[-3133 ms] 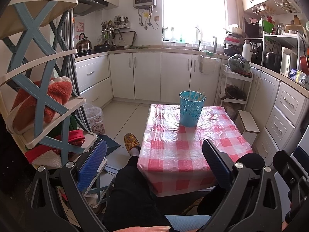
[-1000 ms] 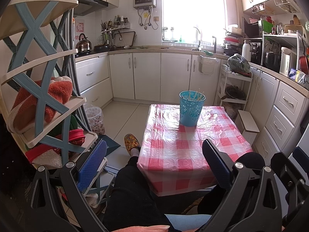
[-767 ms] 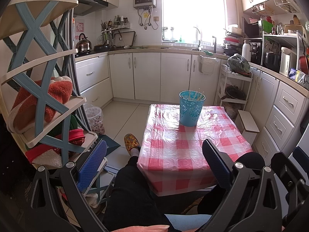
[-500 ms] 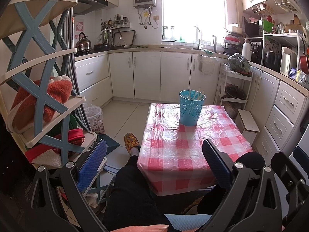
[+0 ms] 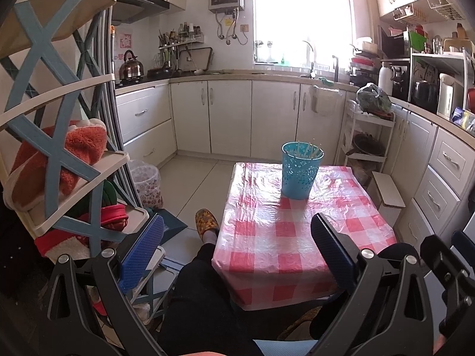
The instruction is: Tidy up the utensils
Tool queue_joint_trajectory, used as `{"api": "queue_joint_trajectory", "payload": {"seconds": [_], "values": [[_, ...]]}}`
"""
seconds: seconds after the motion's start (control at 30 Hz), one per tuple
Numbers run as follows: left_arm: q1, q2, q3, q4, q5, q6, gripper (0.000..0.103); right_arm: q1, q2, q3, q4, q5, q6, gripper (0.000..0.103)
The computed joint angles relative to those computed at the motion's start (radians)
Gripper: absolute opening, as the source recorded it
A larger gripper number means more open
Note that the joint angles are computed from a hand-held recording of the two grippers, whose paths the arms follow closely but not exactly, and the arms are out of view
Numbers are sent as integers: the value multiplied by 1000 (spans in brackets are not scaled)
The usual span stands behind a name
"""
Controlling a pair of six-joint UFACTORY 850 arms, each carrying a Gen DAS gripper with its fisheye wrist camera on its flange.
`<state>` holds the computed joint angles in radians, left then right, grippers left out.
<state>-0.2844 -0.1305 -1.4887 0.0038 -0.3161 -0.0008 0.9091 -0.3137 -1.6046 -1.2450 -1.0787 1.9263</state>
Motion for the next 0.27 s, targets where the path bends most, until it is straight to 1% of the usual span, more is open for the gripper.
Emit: {"api": "queue_joint_trajectory", "payload": {"seconds": [0.07,0.13,0.27], "values": [[0,-48,-56,-45,-49,44,95,-21,6,7,1,19,1,96],[-3,-99,-116,-54,-95,49,95,-46,-1,1,9,18,-19,96],[-12,-191,-221,-36,-143,33,95,-146,-34,-25,74,55,-106,96]]}}
